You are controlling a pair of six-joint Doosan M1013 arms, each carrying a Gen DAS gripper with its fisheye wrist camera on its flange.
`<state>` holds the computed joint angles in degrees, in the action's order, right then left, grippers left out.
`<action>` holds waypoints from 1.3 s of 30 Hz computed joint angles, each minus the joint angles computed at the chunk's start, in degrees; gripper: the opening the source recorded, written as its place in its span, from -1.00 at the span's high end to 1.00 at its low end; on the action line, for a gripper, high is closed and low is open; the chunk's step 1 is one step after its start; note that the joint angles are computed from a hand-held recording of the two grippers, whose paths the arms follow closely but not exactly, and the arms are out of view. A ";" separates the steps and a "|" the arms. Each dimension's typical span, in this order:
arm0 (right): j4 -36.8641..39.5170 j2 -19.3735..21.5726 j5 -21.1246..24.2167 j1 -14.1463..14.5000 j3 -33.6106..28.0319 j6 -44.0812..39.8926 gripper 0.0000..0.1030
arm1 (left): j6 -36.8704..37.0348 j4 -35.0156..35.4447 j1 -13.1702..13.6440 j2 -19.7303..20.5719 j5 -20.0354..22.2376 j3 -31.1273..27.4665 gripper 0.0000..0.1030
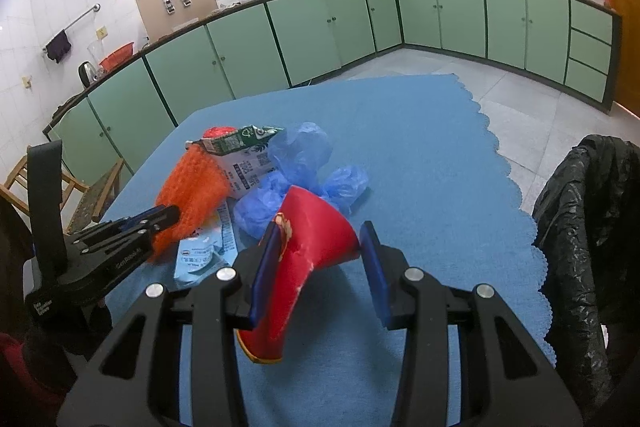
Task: Collect trash
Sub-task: 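Grasp the red envelope with the right tool while the left tool grasps the orange net, then carry the envelope and net over the bin and open both tools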
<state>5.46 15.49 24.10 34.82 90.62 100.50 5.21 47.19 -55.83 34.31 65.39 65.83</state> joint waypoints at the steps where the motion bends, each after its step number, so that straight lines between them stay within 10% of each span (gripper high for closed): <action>1: -0.02 -0.15 -0.07 0.03 0.04 -0.05 0.24 | -0.54 0.39 -0.17 -0.23 -0.05 0.20 0.86; 39: -22.82 -11.27 -5.10 -3.05 6.09 19.40 0.24 | 7.76 6.15 -5.64 3.44 -2.37 -14.56 0.88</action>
<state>-17.36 4.21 19.00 31.77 96.71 119.90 12.96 53.34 -61.47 37.76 63.02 51.27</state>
